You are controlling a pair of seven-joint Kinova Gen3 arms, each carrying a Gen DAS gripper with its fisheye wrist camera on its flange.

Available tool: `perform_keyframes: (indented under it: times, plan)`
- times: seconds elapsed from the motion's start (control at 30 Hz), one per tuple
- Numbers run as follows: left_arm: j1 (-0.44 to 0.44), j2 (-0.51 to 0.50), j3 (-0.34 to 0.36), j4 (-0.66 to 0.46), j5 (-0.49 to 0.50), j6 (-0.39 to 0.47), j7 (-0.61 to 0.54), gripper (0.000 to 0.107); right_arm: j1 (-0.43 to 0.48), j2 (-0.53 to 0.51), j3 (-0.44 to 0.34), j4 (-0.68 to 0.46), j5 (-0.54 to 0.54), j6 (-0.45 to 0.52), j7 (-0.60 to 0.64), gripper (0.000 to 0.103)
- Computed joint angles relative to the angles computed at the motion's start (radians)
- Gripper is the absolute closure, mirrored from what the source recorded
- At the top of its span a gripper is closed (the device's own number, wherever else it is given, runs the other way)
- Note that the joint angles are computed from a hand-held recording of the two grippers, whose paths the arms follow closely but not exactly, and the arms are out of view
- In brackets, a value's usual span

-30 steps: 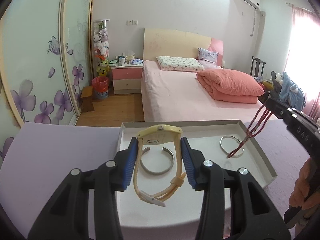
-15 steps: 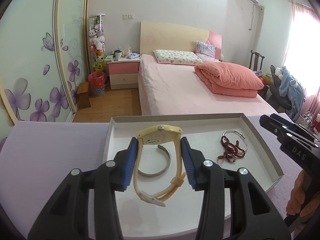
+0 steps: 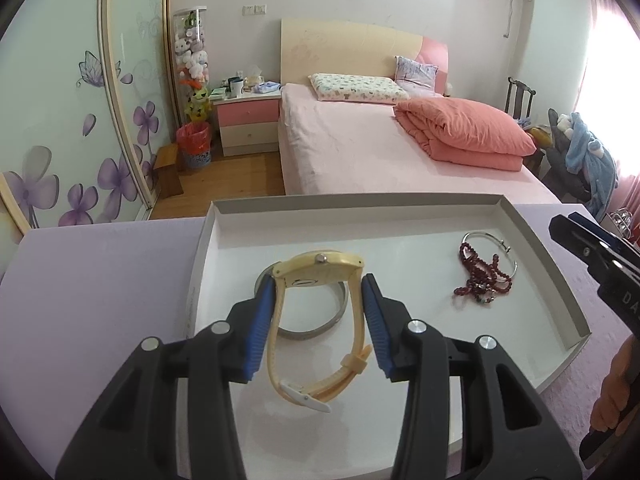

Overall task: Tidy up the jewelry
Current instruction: 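Lower the yellow watch into the tray and open the left tool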

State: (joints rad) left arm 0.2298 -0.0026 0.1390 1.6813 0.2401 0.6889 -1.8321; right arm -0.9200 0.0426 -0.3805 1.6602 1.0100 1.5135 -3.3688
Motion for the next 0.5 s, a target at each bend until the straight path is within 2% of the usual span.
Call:
perform_keyframes:
  times: [0.17,0.27,0.5]
  plan:
    - [0.002,-0.003,0.001,0.012,-0.008,-0.022,0.01,0.063,-0.002,0.003,0.002,0.005,0.008,-0.001,-0.002,0.061]
    - [0.007,-0.014,0.004,0.028,-0.027,-0.055,0.02,0.051,-0.003,0.005,0.003,0.007,0.01,0.0,-0.007,0.061]
    - [-0.006,-0.058,-0.021,0.048,0.008,-0.042,-0.009,0.05,-0.02,0.002,-0.011,0.005,0.006,0.03,-0.026,0.061]
